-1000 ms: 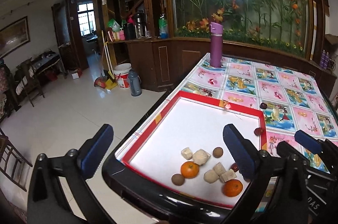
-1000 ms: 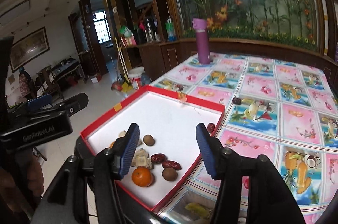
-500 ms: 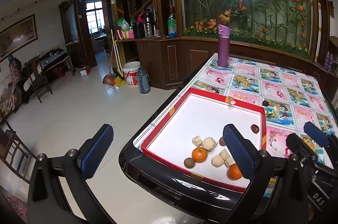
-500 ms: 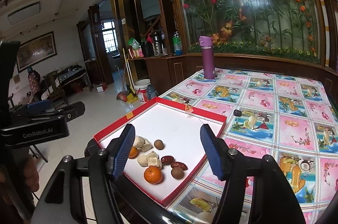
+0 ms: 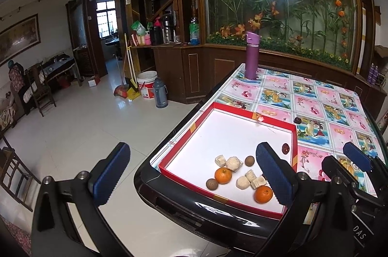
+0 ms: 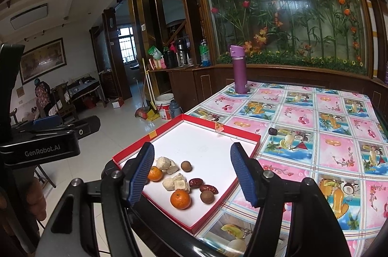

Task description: Organize fruits

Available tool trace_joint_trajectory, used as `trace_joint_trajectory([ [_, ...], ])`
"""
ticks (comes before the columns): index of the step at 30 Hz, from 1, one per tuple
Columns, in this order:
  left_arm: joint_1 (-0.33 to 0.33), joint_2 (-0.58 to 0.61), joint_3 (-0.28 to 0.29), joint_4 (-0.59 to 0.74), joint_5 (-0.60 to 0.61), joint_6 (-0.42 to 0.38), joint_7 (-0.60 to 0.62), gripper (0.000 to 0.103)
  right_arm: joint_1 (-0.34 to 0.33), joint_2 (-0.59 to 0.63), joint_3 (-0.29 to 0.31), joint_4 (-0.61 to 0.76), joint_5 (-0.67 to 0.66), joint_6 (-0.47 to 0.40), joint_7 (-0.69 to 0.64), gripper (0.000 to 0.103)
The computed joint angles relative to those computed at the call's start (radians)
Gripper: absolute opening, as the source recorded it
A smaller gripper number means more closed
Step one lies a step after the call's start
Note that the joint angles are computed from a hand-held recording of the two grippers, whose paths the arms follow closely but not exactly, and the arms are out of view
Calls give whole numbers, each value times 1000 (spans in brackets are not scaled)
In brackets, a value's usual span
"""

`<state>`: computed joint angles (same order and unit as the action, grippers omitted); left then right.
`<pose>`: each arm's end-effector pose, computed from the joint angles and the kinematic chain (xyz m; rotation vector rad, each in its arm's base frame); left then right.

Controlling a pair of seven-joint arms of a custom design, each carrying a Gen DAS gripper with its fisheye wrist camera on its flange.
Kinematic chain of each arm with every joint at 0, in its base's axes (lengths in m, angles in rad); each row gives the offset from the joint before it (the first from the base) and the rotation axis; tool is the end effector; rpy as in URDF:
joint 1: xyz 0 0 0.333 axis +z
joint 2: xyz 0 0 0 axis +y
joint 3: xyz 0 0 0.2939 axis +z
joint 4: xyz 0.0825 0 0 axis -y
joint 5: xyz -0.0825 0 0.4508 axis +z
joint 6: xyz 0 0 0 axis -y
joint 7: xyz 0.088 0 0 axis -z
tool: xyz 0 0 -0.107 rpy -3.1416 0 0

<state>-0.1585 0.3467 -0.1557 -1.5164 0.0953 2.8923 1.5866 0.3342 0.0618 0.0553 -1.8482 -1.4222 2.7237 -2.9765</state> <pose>0.7353 -0.2252 0.5534 -1.3016 1.9008 -1.0335 0.6161 0.2917 0.5100 -1.2975 1.6110 -0.9464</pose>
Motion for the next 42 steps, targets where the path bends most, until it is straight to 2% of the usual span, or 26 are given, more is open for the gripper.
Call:
trace_joint_trajectory([
  [8, 8, -8, -11, -12, -15, 3, 16, 103, 3, -5, 2, -2, -27, -11, 17, 65],
  [19, 31, -50, -40, -68, -81, 14, 97, 103, 4, -23, 13, -19, -67, -33, 50, 65],
  [25, 58, -67, -72, -88, -156, 24, 172, 103, 2, -26, 19, -20, -70, -39, 47, 65],
  [42, 41, -80, -55, -102, -176, 17, 188, 103, 7, -41, 30, -25, -71, -68, 45, 66],
])
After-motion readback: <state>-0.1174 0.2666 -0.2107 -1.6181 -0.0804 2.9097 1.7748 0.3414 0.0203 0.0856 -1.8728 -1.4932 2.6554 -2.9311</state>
